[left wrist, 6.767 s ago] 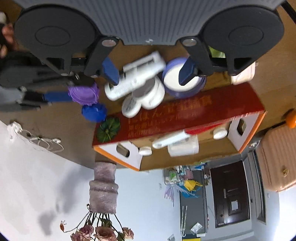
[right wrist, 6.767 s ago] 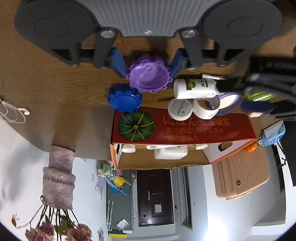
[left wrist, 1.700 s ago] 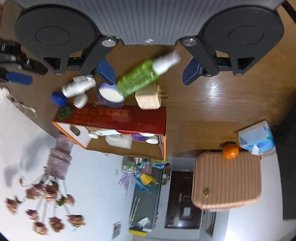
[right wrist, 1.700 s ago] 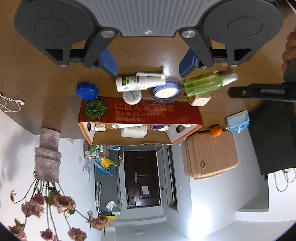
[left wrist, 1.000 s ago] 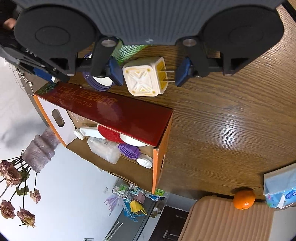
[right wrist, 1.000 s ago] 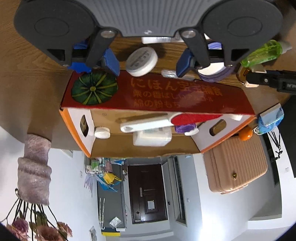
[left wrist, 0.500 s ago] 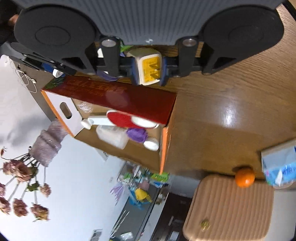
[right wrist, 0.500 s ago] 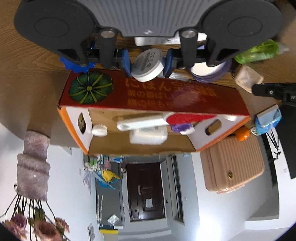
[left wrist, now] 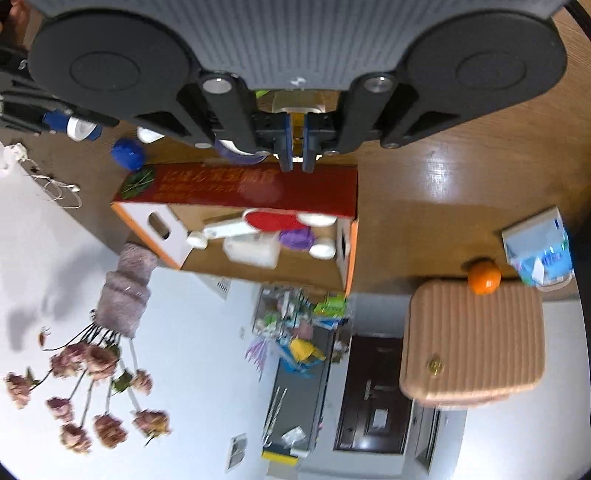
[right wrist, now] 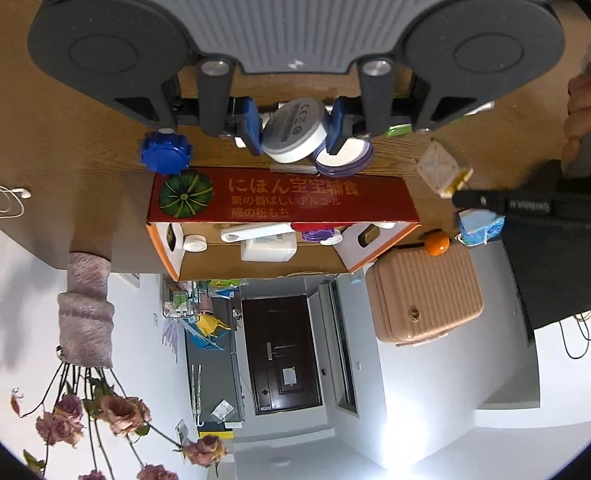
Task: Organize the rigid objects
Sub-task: 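Carry the plug adapter and white tin into the box and open both grippers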
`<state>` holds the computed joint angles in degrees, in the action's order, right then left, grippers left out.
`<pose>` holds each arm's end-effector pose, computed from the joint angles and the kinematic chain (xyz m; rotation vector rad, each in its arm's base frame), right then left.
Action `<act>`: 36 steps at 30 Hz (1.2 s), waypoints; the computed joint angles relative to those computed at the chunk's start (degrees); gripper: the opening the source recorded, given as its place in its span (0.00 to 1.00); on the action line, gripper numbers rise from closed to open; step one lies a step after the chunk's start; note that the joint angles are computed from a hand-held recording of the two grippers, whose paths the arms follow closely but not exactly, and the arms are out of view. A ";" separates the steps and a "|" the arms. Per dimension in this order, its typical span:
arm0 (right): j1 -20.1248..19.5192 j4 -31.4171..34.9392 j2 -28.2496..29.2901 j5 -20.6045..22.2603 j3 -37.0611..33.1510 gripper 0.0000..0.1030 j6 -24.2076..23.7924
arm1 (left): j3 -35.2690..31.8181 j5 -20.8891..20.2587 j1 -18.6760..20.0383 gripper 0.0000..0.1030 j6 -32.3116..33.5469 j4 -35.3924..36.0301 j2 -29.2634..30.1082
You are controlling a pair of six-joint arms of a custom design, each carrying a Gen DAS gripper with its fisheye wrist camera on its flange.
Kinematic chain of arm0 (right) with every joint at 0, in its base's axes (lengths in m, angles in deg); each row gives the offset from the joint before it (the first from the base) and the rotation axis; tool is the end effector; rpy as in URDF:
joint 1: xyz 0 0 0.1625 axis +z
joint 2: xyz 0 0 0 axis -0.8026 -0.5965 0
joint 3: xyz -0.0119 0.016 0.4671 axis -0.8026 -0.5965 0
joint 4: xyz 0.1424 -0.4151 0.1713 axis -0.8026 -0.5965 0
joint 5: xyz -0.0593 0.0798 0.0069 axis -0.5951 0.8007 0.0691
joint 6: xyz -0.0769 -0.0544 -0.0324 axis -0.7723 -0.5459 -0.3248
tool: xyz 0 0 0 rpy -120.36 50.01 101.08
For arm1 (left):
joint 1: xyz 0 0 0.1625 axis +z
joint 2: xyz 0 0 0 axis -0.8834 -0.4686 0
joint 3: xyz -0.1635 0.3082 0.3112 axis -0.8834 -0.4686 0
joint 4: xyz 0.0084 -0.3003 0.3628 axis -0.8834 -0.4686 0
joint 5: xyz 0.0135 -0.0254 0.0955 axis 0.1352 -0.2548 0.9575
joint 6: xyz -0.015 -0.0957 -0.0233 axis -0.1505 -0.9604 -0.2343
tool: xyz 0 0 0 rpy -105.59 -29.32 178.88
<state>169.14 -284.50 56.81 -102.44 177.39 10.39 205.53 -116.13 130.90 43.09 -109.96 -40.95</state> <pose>0.3490 -0.5362 -0.0066 0.6315 -2.3038 1.2366 -0.0289 -0.5744 0.3729 0.6255 2.3388 -1.1671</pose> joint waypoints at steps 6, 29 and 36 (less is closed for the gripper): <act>0.23 -2.68 -1.28 0.08 1.58 0.35 -1.18 | 0.01 -0.82 -2.37 0.05 1.52 1.33 -1.68; -11.24 30.94 6.80 4.76 -36.16 0.41 -0.15 | -35.41 -8.52 1.31 0.40 0.36 17.57 30.74; -11.42 27.49 6.77 6.11 -35.56 0.50 -0.96 | -35.32 -9.11 0.99 0.53 3.65 14.82 30.35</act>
